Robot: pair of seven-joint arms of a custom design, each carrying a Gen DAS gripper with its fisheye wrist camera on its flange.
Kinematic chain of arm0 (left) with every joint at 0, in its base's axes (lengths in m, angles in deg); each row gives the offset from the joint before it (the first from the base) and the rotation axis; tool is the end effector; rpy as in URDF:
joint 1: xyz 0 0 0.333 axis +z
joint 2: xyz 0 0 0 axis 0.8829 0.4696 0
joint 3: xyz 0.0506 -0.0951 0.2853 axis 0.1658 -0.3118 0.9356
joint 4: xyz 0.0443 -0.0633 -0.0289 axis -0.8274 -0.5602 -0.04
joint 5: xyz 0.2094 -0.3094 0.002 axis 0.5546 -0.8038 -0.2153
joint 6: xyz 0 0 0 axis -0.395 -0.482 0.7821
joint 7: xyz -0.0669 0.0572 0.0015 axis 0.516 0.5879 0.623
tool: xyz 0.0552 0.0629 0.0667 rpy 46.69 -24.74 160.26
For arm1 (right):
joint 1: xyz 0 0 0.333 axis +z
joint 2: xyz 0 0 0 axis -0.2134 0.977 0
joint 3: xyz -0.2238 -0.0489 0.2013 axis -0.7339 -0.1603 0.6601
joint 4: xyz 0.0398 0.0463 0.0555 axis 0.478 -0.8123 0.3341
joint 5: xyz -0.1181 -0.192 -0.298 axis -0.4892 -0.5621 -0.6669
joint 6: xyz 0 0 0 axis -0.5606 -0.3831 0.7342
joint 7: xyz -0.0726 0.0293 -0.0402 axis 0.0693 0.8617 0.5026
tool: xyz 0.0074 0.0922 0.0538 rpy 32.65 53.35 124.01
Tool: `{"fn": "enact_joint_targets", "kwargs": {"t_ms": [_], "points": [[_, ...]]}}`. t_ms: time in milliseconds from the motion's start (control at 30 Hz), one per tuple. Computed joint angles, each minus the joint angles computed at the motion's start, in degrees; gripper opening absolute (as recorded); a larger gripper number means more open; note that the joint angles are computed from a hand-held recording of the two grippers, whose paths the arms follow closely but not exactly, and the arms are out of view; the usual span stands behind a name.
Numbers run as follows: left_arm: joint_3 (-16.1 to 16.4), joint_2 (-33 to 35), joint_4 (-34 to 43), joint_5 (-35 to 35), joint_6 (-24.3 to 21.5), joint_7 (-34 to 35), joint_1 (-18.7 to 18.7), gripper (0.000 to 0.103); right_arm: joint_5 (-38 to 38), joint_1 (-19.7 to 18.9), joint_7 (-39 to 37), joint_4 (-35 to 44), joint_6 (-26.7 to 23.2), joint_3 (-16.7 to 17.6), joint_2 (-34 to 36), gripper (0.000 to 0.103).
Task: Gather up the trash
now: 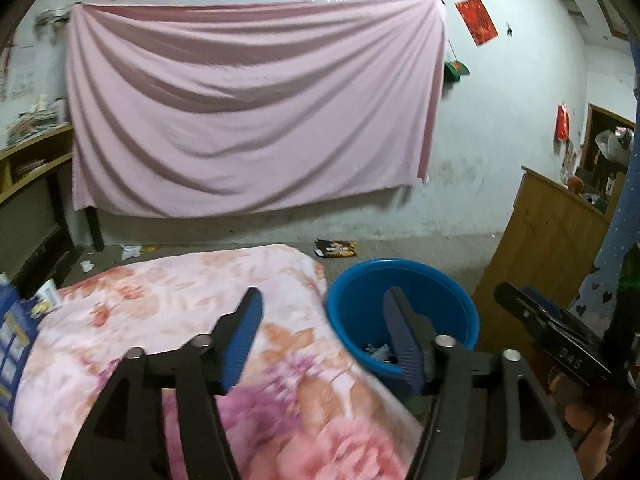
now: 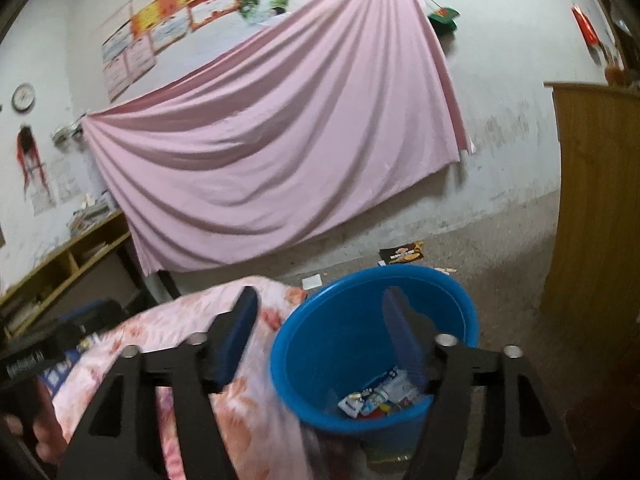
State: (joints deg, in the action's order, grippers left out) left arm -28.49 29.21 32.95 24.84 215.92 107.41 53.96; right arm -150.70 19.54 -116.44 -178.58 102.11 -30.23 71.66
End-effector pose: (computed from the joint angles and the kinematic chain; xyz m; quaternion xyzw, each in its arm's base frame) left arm 0.7514 -0.2532 0.4999 -0.3250 0.7964 -0.4945 0.1248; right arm 0.6132 0.3160 0.4670 -0.3474 0.7563 -0.4082 0.3751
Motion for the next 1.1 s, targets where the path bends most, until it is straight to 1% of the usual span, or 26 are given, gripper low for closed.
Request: {"fn": "enact_joint_targets", "kwargs": {"t_ms": [33, 67, 100, 133, 167, 200, 233, 267, 333, 433, 533, 667, 733, 867, 1100], "points": [[-2.1, -2.4, -4.7, -0.8, 2.5, 1.6, 2.2, 0.066, -0.2, 0.8, 0.0, -0.2, -1.1, 0.2, -0.2, 0.076], [-2.1, -5.4, -9.7, -4.9, 4.5, 5.0, 3.7, 0.068, -0.4, 1.4, 0.1, -0.4, -2.0, 0.5, -0.4, 0.077], [-4.2, -7.9, -14.5, -7.2, 6.7, 7.7, 6.3, 0.075, -0.5, 2.2, 0.1, -0.6, -3.3, 0.8, -0.6, 0.078], [-5.3, -9.8, -18.0, -9.9, 8.2, 10.3, 8.1, 0.084, -0.4, 2.9, 0.1, -0.7, -4.6, 1.2, -0.6, 0.08], [-6.4, -11.4, -21.1, -12.7, 9.8, 12.9, 9.8, 0.088, -0.5, 3.5, 0.2, -0.7, -5.9, 1.5, -0.6, 0.085], [-8.1, -13.4, -24.8, -16.7, 11.7, 16.8, 12.1, 0.094, -1.1, 4.5, 0.9, -0.9, -7.4, 1.7, -0.6, 0.087], [-8.8, -14.3, -26.6, -19.5, 12.6, 19.4, 13.2, 0.097, -1.8, 5.4, 1.5, -1.1, -8.9, 2.0, -0.7, 0.09], [-10.1, -15.7, -29.3, -23.2, 13.8, 23.0, 15.1, 0.098, -2.1, 6.0, 1.7, -0.9, -10.2, 2.3, -0.4, 0.096], [-10.9, -17.8, -32.8, -28.3, 14.9, 27.9, 17.0, 0.098, -2.8, 7.5, 2.1, -0.5, -12.8, 2.7, 0.0, 0.103], [-11.8, -20.5, -37.2, -35.6, 16.0, 35.0, 19.3, 0.099, -4.0, 9.6, 1.5, 0.5, -16.2, 3.2, 1.0, 0.103], [-12.2, -22.6, -40.0, -42.9, 16.5, 41.7, 20.9, 0.099, -4.3, 11.5, 0.8, 2.0, -19.0, 3.4, 2.4, 0.103], [-11.3, -24.8, -42.6, -49.9, 16.0, 48.3, 21.4, 0.099, -5.1, 14.2, -0.4, 4.0, -22.6, 3.1, 4.4, 0.103], [-10.3, -25.4, -43.2, -52.1, 15.6, 49.9, 21.0, 0.099, -5.4, 15.3, -1.1, 5.1, -23.8, 2.8, 5.4, 0.103], [-7.8, -26.3, -44.0, -55.0, 14.2, 51.5, 20.0, 0.099, -5.4, 17.0, -2.5, 7.2, -25.0, 1.9, 7.1, 0.103], [-3.1, -27.0, -44.3, -58.1, 13.2, 53.1, 16.5, 0.099, -4.8, 18.1, -3.2, 8.3, -25.2, 1.0, 8.2, 0.103]]}}
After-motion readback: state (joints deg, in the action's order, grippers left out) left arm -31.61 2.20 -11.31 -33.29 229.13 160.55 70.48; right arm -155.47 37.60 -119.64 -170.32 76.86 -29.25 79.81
